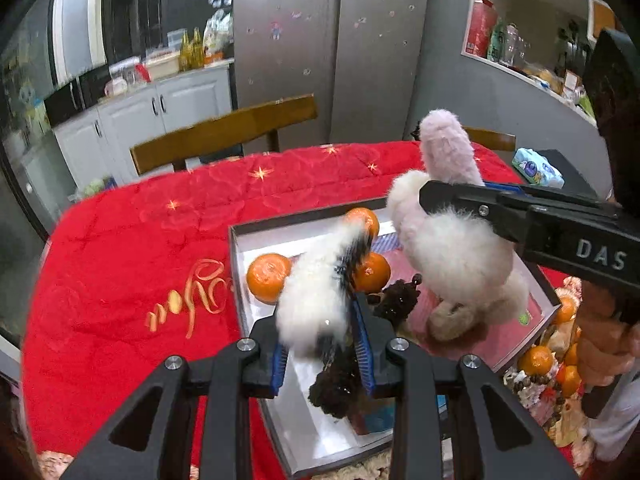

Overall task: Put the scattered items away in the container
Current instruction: 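Carry the white clip and pink headband over the tray with both tools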

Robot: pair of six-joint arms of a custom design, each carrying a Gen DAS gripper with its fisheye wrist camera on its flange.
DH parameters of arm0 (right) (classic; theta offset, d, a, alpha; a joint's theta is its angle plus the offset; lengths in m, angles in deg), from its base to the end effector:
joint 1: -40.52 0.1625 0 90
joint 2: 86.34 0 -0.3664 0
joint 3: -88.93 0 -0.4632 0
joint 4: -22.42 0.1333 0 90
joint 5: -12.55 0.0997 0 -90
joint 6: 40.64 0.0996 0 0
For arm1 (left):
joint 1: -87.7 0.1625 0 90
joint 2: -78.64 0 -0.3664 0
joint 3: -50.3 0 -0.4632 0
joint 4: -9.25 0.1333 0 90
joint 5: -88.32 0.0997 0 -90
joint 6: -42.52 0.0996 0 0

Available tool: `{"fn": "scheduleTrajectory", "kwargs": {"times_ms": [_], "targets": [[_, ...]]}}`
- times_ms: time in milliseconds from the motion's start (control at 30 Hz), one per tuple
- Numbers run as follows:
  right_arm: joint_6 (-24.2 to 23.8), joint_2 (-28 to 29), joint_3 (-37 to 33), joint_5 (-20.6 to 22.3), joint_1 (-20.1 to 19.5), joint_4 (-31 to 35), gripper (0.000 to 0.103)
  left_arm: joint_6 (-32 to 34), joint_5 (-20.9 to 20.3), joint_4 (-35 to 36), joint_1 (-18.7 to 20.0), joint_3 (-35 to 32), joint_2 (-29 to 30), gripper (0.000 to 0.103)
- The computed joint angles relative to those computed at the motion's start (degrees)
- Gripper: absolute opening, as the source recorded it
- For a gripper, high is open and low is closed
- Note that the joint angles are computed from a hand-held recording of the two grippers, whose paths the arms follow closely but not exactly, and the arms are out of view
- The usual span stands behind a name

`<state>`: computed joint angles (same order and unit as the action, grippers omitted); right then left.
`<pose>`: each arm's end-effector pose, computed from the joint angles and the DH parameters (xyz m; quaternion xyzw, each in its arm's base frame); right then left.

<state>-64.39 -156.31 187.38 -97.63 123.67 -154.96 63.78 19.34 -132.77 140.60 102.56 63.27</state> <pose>0.0190 -0.6712 0.3229 0.0408 -0.8607 0.4266 0.2749 -0.3745 -0.7753 -0.0822 0.4542 0.8627 -0.1531 0.1613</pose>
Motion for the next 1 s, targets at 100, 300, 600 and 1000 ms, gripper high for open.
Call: {"fn": "scheduleTrajectory", "kwargs": {"times_ms": [100, 300, 600, 1000], "targets": [[-1.60, 1.36, -0.99, -1.54, -0.45, -1.50, 0.030, 0.01, 0.49, -1.07, 0.41, 0.02, 0.42, 0.030], [-2.27, 3.60, -2.99, -3.25, -1.40, -0.20, 0.030, -1.07, 0.69, 2.53, 1.43, -2.68, 2.44, 0.029], [-1.79, 4.89, -4.16, -4.48, -2.86, 3.88, 0.029, 0.02, 1.71, 2.83, 1.38, -1.81, 3.24, 0.029], [-0.26, 4.79, -4.26, -4.67, -3.81, 5.69, 0.028, -1.17, 1.61, 4.56, 1.90, -1.95, 3.23, 0.029]]}}
